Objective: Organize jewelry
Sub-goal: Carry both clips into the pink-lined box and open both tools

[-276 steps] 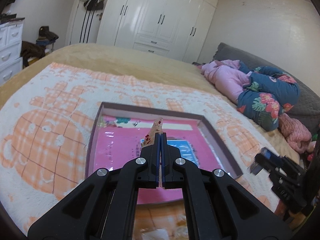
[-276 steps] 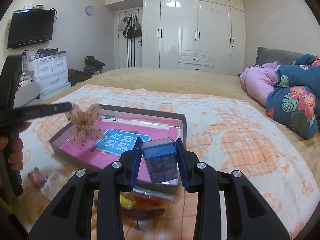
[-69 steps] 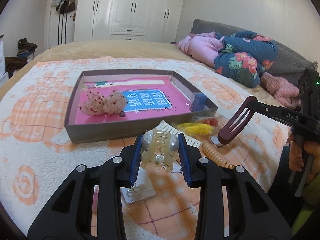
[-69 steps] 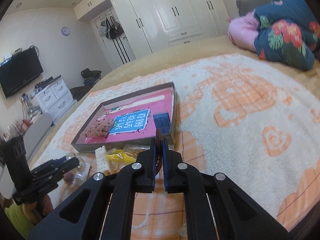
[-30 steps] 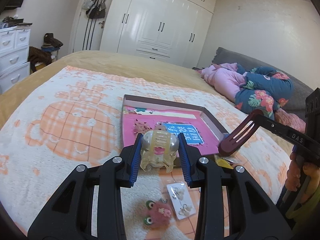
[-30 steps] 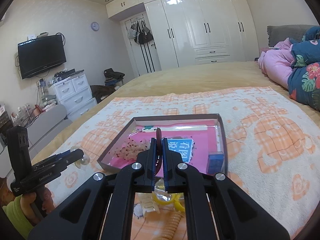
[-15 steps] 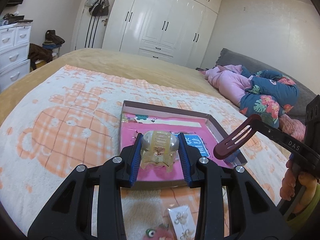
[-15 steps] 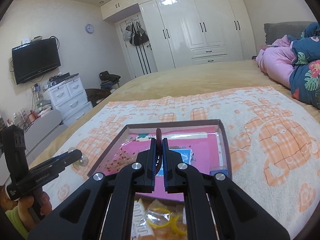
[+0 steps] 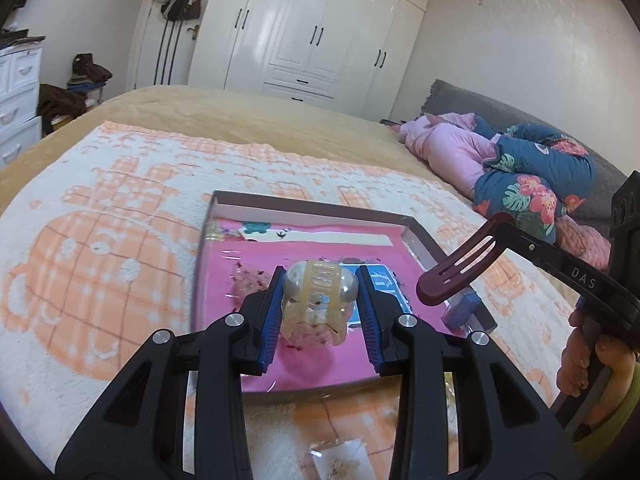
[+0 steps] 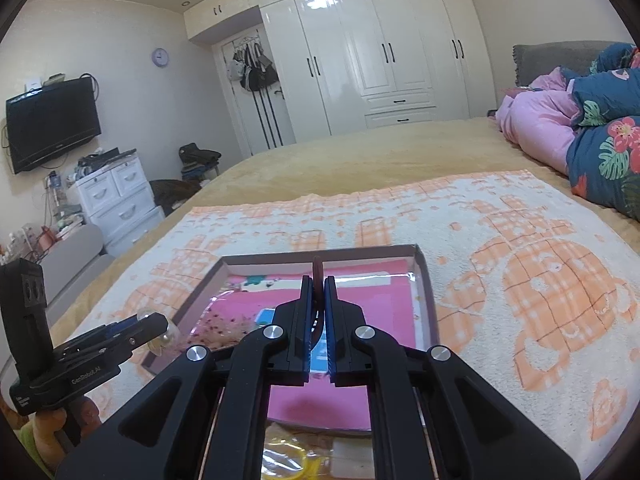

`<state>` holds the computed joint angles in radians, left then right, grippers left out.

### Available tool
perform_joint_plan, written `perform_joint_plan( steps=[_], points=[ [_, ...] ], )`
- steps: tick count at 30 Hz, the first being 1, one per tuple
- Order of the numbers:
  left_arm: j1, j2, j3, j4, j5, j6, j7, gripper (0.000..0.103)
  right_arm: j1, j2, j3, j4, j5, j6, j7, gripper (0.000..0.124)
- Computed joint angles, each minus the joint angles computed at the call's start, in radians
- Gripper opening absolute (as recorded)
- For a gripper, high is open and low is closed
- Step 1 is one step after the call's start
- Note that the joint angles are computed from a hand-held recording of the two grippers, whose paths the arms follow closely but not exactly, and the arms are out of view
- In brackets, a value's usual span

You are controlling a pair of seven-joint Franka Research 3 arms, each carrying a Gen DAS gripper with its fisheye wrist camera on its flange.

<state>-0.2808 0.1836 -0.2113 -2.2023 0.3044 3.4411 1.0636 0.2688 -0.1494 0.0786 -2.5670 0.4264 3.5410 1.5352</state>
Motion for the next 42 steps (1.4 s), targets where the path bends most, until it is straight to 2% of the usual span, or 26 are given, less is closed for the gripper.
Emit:
perform_joint_plan(
  steps=[2, 7, 12, 16, 19, 24, 26, 30, 32, 36, 38, 40, 42],
  points=[
    [0.039, 0.021, -0.037, 0.024, 0.043, -0.012, -0.03, 0.026, -0.009, 0.01, 0.006, 0.004, 0.018, -0.003, -0.012, 0.006],
    [0.025, 0.045, -0.03, 0.048, 0.058, -0.024, -0.028, 0.026, -0.016, 0.033, -0.004, 0.012, 0.034, -0.02, -0.005, 0.006],
    [0.134, 0.082, -0.131, 0.083, 0.152, -0.056, -0.084, 0.027, -0.023, 0.053, -0.006, 0.021, 0.048, -0.032, -0.001, 0.006],
    [0.178, 0.094, -0.172, 0.093, 0.179, -0.077, -0.106, 0.027, -0.032, 0.076, 0.003, 0.037, 0.09, -0.04, -0.032, 0.006],
    [0.185, 0.1, -0.178, 0.1, 0.184, -0.084, -0.108, 0.027, -0.032, 0.095, -0.001, 0.05, 0.105, -0.045, -0.041, 0.006],
    [0.242, 0.112, -0.234, 0.106, 0.194, -0.098, -0.117, 0.027, -0.028, 0.111, -0.045, 0.05, -0.025, -0.058, 0.081, 0.006],
    [0.25, 0.113, -0.242, 0.107, 0.195, -0.103, -0.116, 0.027, -0.035, 0.117, -0.044, 0.055, -0.03, -0.063, 0.091, 0.006],
    [0.29, 0.12, -0.281, 0.108, 0.19, -0.115, -0.12, 0.027, -0.043, 0.123, -0.027, 0.066, 0.048, -0.075, 0.035, 0.007],
    [0.314, 0.122, -0.303, 0.106, 0.186, -0.118, -0.121, 0.027, -0.044, 0.126, -0.004, 0.079, 0.172, -0.08, -0.064, 0.008],
    [0.357, 0.124, -0.344, 0.101, 0.181, -0.118, -0.128, 0.029, -0.037, 0.124, 0.006, 0.082, 0.279, -0.078, -0.152, 0.01],
    [0.362, 0.119, -0.348, 0.096, 0.181, -0.115, -0.132, 0.03, -0.032, 0.124, 0.018, 0.091, 0.368, -0.07, -0.229, 0.016],
    [0.36, 0.115, -0.345, 0.094, 0.184, -0.11, -0.135, 0.03, -0.026, 0.115, 0.007, 0.078, 0.351, -0.066, -0.21, 0.03],
    [0.365, 0.108, -0.349, 0.089, 0.19, -0.105, -0.141, 0.033, -0.025, 0.108, 0.009, 0.07, 0.362, -0.056, -0.219, 0.033]
  ],
)
